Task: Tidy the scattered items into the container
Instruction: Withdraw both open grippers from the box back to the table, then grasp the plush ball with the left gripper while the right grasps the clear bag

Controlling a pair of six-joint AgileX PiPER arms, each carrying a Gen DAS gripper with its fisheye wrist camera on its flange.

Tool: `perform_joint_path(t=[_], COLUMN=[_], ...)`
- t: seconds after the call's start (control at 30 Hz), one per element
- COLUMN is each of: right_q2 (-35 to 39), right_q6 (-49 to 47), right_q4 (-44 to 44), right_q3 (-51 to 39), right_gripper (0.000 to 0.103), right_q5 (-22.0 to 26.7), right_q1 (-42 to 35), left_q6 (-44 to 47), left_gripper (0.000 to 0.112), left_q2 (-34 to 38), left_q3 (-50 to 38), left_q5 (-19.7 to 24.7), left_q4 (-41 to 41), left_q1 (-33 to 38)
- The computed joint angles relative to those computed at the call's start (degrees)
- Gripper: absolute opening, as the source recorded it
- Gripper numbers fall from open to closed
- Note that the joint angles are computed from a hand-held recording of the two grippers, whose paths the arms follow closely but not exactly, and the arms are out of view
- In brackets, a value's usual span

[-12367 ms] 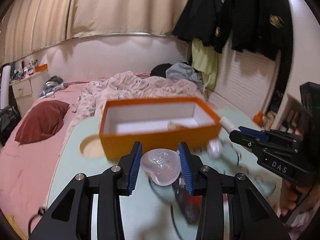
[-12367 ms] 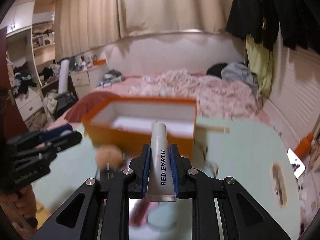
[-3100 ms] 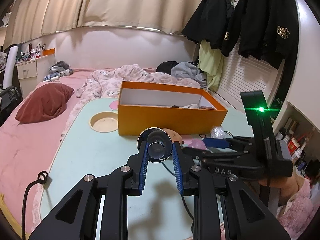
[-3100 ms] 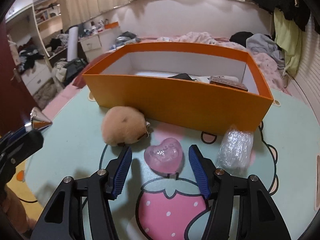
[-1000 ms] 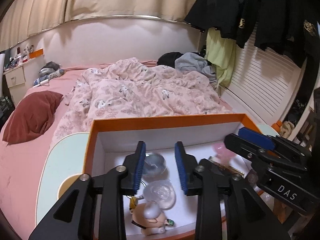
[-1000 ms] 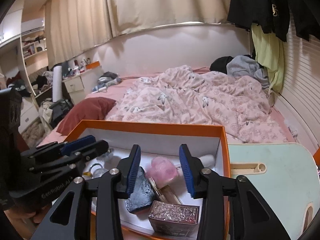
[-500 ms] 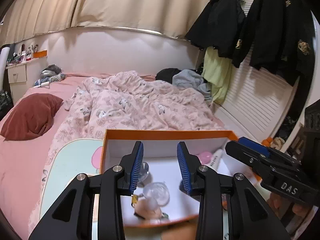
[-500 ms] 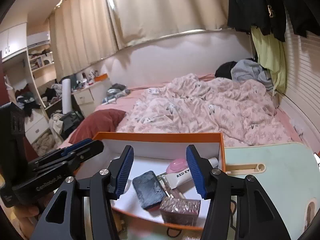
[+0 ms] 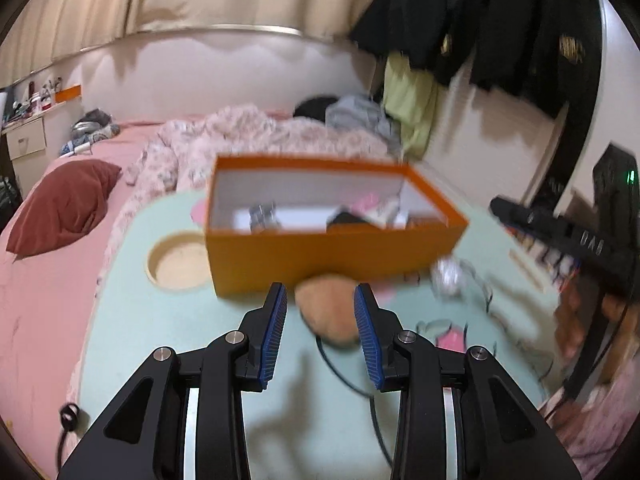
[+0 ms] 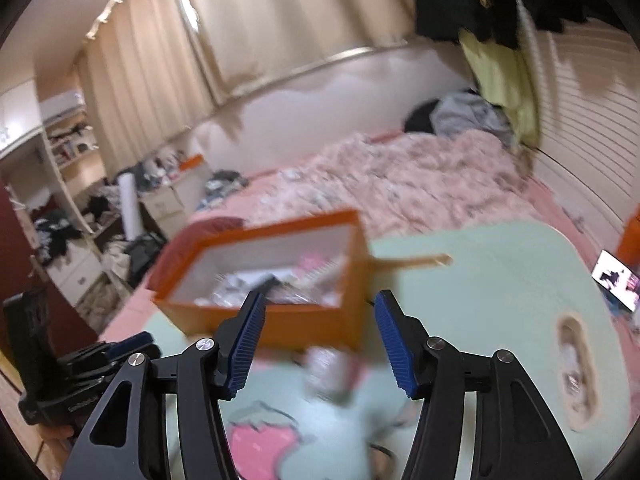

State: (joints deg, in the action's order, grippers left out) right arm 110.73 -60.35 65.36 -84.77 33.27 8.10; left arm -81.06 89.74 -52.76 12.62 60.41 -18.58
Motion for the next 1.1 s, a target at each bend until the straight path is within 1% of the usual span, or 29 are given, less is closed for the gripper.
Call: perform_joint_path(t=[0.07,0.1,0.17,0.2,0.23,0.27,0.3,0.33,0.37,0.4,0.43,0.5,0.57,0.6,0.63,0.7,0.73,0.77,0.8,0.87,1.0,1.1], right_q2=[0.2,0.6,1.9,2.4,2.4,2.5,2.7,3.2,3.8,4.5,4.8,5.9,6.7,6.9,7.2,6.9,7.1,7.6,7.6,7.7,7.0,6.2], right_q6=[1.9,2.8,4.6,5.2,5.9,7.9,9.7,12.3,14.0,16.0,17.3,22.2,27.6,28.7,28.0,26.2,26.9,28.1,28.4,27.3,23.6,20.8], right_q4=[-2.0,-2.8,-4.7,-5.6,-7.1,-9.8,-12.1,-15.0,-16.8,-18.6,-19.8,-24.5,-30.1,-31.0,-30.3,-28.8,-29.5,-30.5,-30.7,-29.5,-26.1,-23.6], right_q3=[0.4,0.5,-0.7,-1.2,-1.0,-1.1,-1.1,-1.6,-2.2,-3.0,-3.2,-4.4,-5.3,-5.5,-5.7,-5.1,-5.4,-6.3,-6.3,-6.5,-4.9,-3.8], right_gripper=[0.057,0.057,0.057,0.057,0.057,0.06,0.061,0.062,0.062,0.062,0.062,0.062,0.062,0.062,0.062,0.061,0.049,0.037,0.033,0.032,0.032,0.031], right_q5=[-0.8,-0.4,1.8,2.2,1.4,0.1,-0.8,-1.3,-1.2,-0.8,-0.9,-1.7,-2.6,-2.1,-1.4,-1.6,-1.5,-0.9,-0.9,-0.4,-1.0,-1.6], right_q1=[-0.6,-0.7,-0.8,-0.2,0.6,1.8,2.8,3.8,4.3,5.0,5.5,6.8,7.9,8.2,8.1,7.9,7.9,7.8,7.7,7.4,6.8,6.4], left_q6=[0.5,3.3,12.1,15.1,15.8,15.9,16.5,17.6,17.7,16.7,16.6,20.4,26.0,26.4,26.0,25.9,25.3,24.3,23.6,20.6,14.1,10.0], left_gripper=[0.036,0.036,0.036,0.036,0.036,0.038,0.049,0.056,0.065,0.068,0.068,0.068,0.068,0.068,0.068,0.067,0.063,0.056,0.056,0.053,0.051,0.051], left_q2=[2.2,3.2,5.5,6.7,7.9,9.2,10.0,10.7,11.3,11.8,12.6,14.6,16.7,17.0,17.0,17.0,16.9,16.6,16.2,15.4,13.4,10.7], left_q3=[-1.9,-3.0,-5.6,-6.9,-8.3,-9.8,-10.6,-11.4,-12.1,-12.7,-13.8,-16.7,-19.3,-19.6,-19.4,-19.1,-18.7,-18.0,-17.3,-15.7,-13.9,-11.4], left_q5=[1.7,2.1,2.6,3.7,5.7,7.8,8.4,8.6,9.2,9.9,11.2,13.6,14.4,14.3,13.9,13.0,12.3,11.5,10.6,9.2,9.1,7.8], left_q4=[-0.2,-3.0,-11.8,-14.9,-15.7,-15.8,-16.2,-17.2,-17.3,-16.3,-16.2,-20.2,-26.1,-26.4,-26.0,-26.2,-25.9,-25.1,-24.6,-22.0,-15.3,-11.5], left_q1=[-1.3,-1.6,-1.5,-1.7,-2.1,-2.5,-2.6,-2.6,-2.7,-2.9,-3.1,-3.0,-2.5,-2.6,-2.7,-2.8,-2.8,-2.9,-2.8,-2.8,-3.6,-3.9])
